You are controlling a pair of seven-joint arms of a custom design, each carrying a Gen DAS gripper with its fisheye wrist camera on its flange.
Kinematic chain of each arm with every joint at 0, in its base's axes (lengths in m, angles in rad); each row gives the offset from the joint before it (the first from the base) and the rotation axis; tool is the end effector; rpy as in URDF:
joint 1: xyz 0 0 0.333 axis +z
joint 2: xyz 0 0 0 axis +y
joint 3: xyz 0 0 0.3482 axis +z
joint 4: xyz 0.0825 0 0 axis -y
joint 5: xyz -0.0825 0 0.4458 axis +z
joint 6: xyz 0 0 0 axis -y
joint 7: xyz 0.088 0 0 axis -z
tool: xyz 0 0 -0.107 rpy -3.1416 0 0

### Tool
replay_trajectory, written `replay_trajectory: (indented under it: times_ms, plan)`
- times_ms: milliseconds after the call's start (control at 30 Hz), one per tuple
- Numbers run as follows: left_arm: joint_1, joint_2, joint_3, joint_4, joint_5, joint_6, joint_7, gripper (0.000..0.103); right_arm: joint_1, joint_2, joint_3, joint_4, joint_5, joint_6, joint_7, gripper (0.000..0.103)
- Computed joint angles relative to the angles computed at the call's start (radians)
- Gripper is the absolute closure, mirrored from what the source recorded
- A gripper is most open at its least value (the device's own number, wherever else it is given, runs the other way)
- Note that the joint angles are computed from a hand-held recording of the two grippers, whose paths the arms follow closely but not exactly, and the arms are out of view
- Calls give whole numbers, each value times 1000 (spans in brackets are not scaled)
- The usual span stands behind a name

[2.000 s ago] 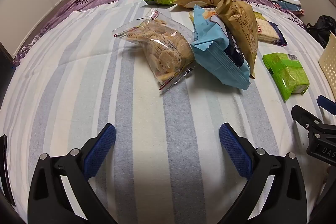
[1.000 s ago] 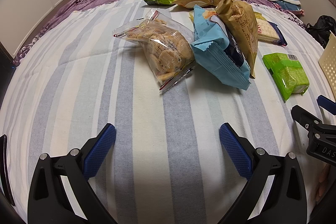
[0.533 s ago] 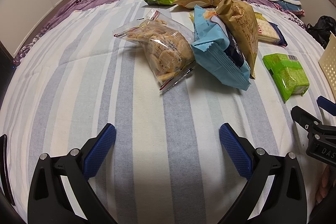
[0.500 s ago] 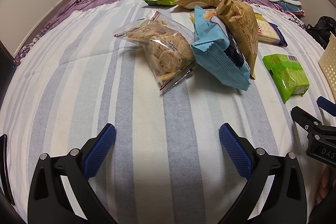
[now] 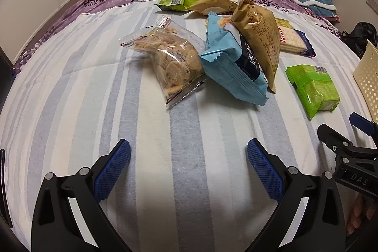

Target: Organize snacks

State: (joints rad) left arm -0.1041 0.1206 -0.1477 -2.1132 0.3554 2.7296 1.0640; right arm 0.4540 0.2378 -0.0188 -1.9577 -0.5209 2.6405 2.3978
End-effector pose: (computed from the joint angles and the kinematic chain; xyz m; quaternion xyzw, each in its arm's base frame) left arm 0.6293 -0.1734 0.4063 -0.6719 0.6923 -0.1840 0.1881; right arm 0.6250 0.3055 0.3967 -0.6847 0.6753 -0.2032 0.1838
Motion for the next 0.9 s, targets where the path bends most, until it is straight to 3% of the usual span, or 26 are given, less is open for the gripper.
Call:
replay_trajectory:
  times_ms: [600,900]
  plan:
    - [5,5,2,9,0,-5,3,2,4,-3,-1,2,-11,-5,7,5]
    - [7,12,6,24,6,-6,1,2,-15,-7,11,-3,46,29,-41,5]
